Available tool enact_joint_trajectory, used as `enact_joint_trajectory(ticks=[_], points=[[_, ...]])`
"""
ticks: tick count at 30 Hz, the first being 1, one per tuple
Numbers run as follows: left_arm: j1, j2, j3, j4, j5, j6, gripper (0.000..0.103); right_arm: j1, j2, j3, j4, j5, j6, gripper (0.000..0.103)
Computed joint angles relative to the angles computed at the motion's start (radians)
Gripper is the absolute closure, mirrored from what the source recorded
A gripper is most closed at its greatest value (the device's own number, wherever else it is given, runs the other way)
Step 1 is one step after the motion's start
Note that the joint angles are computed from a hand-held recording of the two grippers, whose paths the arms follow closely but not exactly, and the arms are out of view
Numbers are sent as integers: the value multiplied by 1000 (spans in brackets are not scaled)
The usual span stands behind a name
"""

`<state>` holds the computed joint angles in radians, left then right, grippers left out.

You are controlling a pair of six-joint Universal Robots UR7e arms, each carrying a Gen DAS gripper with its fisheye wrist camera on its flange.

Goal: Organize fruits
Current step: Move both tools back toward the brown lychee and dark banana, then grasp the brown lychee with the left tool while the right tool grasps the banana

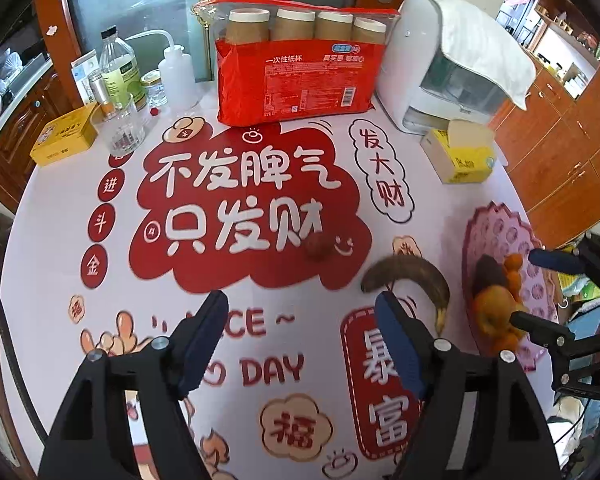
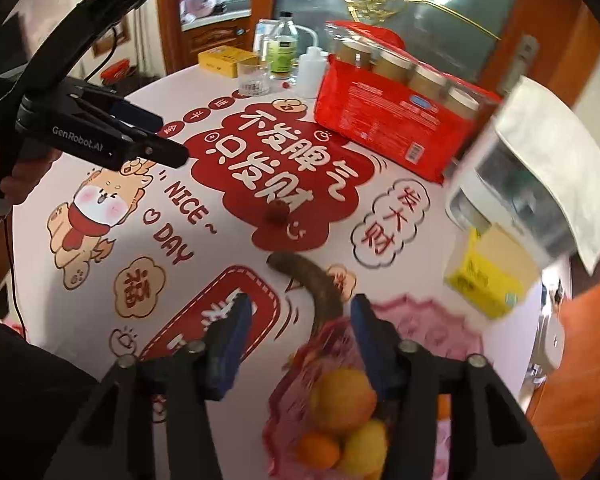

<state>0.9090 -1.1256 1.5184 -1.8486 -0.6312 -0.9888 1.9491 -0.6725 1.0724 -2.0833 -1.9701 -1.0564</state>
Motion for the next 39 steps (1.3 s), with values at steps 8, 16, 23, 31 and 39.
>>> enact_joint_trajectory(ticks=[8,16,23,31,39], points=[[78,57,-19,-153,-28,113,28,3,178,-221,152,-72,-74,46],[147,118,-18,-355,-83,260,28,-9,287,-337,264,-150,-75,46],[185,179,-5,-526,-87,371,30,-28,360,-427,356,-199,-55,46],[211,241,-14,-620,-74,447,38,-39,409,-485,396,-222,-54,46],[215,268,24,-808,-38,533,47,-42,426,-475,385,-271,-60,46]])
